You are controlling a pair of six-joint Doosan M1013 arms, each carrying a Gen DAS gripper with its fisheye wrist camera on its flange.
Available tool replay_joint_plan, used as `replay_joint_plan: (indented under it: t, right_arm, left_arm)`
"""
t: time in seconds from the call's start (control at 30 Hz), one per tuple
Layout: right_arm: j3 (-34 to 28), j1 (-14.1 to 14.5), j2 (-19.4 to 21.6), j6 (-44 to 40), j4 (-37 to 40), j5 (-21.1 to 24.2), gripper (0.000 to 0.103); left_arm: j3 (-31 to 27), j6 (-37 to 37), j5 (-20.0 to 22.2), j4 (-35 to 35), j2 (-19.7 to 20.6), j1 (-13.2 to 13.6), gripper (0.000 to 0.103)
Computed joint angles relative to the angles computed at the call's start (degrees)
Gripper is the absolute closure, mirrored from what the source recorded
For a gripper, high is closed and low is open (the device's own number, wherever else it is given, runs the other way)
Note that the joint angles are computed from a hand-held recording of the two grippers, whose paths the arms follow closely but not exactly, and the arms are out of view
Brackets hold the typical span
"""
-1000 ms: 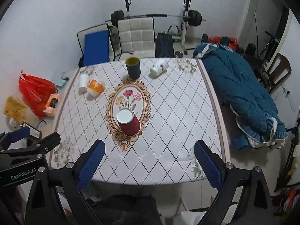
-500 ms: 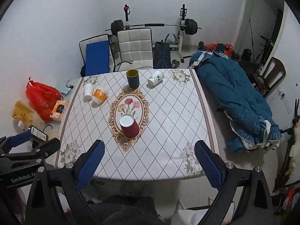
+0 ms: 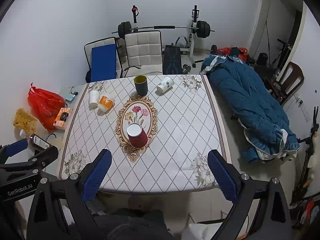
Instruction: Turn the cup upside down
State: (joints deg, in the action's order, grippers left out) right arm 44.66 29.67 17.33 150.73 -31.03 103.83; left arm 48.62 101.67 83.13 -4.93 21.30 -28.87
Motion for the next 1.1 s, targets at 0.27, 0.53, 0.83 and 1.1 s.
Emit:
replay_joint_plan:
  t: [0.27, 0.53, 0.83, 1.1]
  right_arm:
    - [0.01, -0.11, 0.06, -0.57, 0.46, -0.10, 0.004]
    - [0.20, -0.25, -0.09, -0.77, 0.95, -0.52, 0.004]
    - [0.50, -0.23, -0.17, -1.00, 1.59, -0.75, 0.004]
    - [1.24, -0.09, -0.28, -0.45, 3.29, -0.60, 0.004]
  left_arm:
    - [0.25, 0.03, -0.19, 0.21, -0.08, 0.02, 0.002]
    - [0.28, 0.16, -0.47, 0.58, -0.06, 0.46, 0.002]
    - [0.19, 0.01, 0.36, 1.45, 0.05, 0.52, 0.002]
    - [0.44, -0.17, 1.38, 1.82, 0.17, 0.58, 0.002]
